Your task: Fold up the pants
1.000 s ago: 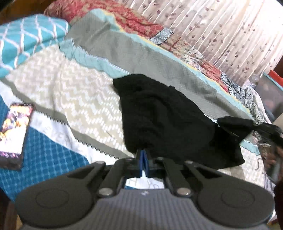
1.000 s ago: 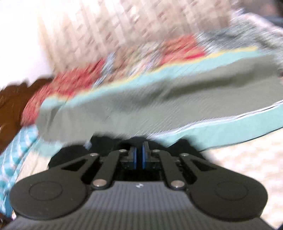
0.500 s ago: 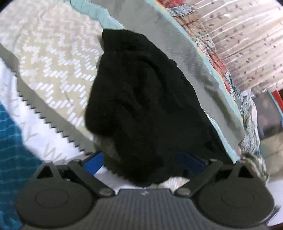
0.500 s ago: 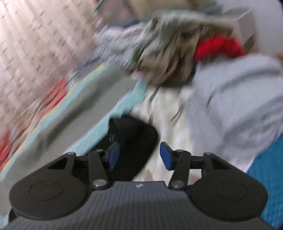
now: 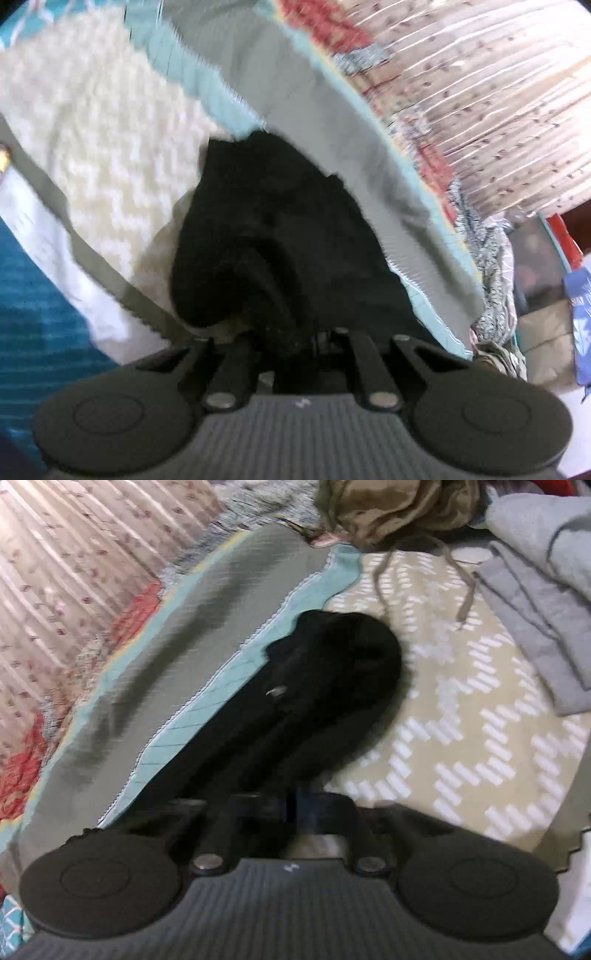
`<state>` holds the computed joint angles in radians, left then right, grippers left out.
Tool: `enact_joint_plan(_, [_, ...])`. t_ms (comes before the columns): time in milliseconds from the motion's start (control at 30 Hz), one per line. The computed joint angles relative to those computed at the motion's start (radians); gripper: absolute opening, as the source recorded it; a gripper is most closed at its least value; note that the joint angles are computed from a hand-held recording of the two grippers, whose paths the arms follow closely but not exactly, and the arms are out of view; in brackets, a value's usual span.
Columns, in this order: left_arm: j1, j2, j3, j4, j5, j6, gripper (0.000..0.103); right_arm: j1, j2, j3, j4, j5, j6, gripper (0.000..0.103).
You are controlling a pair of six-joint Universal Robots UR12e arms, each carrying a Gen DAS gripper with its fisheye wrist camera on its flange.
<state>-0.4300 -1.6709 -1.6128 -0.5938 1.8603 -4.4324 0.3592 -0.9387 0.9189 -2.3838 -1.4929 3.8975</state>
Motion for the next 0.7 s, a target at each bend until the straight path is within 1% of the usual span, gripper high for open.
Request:
enact_joint_plan(33, [-0.006,0.010,0.008,-0.035,0.004,0.011,0.008,-0.002,-0.020,0.032,-0.030,0.005,0.027,0.007])
enact_joint_plan(67, [-0.012,0.015,0.019,-0.080,0.009,0.016,0.008,-0.003,-0.041,0.070,-0.098,0.010,0.026,0.007])
enact_joint_plan(133, [-0.021,0.020,0.036,-0.182,0.011,0.020,0.008,0.001,-0.087,0.125,-0.139,-0.012,-0.016,0.007])
enact_joint_plan(167, [-0.022,0.020,0.043,-0.242,-0.001,0.019,0.008,0.003,-0.115,0.162,-0.151,-0.018,-0.040,0.007])
enact_joint_plan(200, [-0.017,0.021,0.044,-0.278,-0.018,0.024,0.009,0.004,-0.138,0.191,-0.147,-0.028,-0.064,0.007])
enact_joint_plan(233, [-0.014,0.016,0.046,-0.317,-0.046,0.028,0.013,0.006,-0.154,0.209,-0.130,-0.049,-0.091,0.007])
enact_joint_plan(267, [-0.007,0.013,0.046,-0.358,-0.080,0.030,0.017,0.010,-0.171,0.228,-0.100,-0.089,-0.123,0.007])
enact_joint_plan(300, [-0.005,0.006,0.049,-0.400,-0.106,0.027,0.023,0.013,-0.179,0.235,-0.050,-0.120,-0.159,0.011])
enact_joint_plan(333, [-0.007,-0.003,0.056,-0.446,-0.112,0.020,0.028,0.010,-0.186,0.241,-0.004,-0.127,-0.189,0.012])
enact_joint_plan(367, [-0.012,-0.008,0.060,-0.470,-0.104,0.010,0.032,0.008,-0.191,0.246,0.022,-0.151,-0.202,0.012])
enact_joint_plan(400, [-0.018,-0.010,0.063,-0.477,-0.092,-0.005,0.040,0.013,-0.197,0.261,0.011,-0.196,-0.218,0.012])
enact_joint_plan(433, [-0.020,-0.007,0.058,-0.466,-0.083,-0.015,0.042,0.019,-0.201,0.270,-0.014,-0.241,-0.258,0.012])
enact_joint_plan(467, [-0.023,-0.003,0.054,-0.453,-0.074,-0.025,0.047,0.025,-0.196,0.265,-0.044,-0.271,-0.315,0.015])
enact_joint_plan(500, [-0.026,0.004,0.047,-0.443,-0.061,-0.033,0.052,0.029,-0.183,0.248,-0.082,-0.279,-0.394,0.024])
enact_joint_plan(533, [-0.029,0.011,0.043,-0.441,-0.043,-0.040,0.059,0.030,-0.167,0.228,-0.116,-0.270,-0.468,0.032])
enact_joint_plan(567, [-0.033,0.018,0.034,-0.440,-0.030,-0.045,0.061,0.032,-0.153,0.213,-0.151,-0.250,-0.536,0.051])
enact_joint_plan(600, [-0.039,0.015,0.042,-0.448,-0.021,-0.052,0.063,0.032,-0.133,0.192,-0.187,-0.218,-0.625,0.058])
enact_joint_plan(633, [-0.039,0.015,0.045,-0.454,-0.024,-0.052,0.063,0.032,-0.106,0.161,-0.204,-0.190,-0.726,0.063])
enact_joint_plan(700, [-0.041,0.013,0.053,-0.469,-0.039,-0.053,0.064,0.037,-0.054,0.095,-0.186,-0.175,-0.905,0.064])
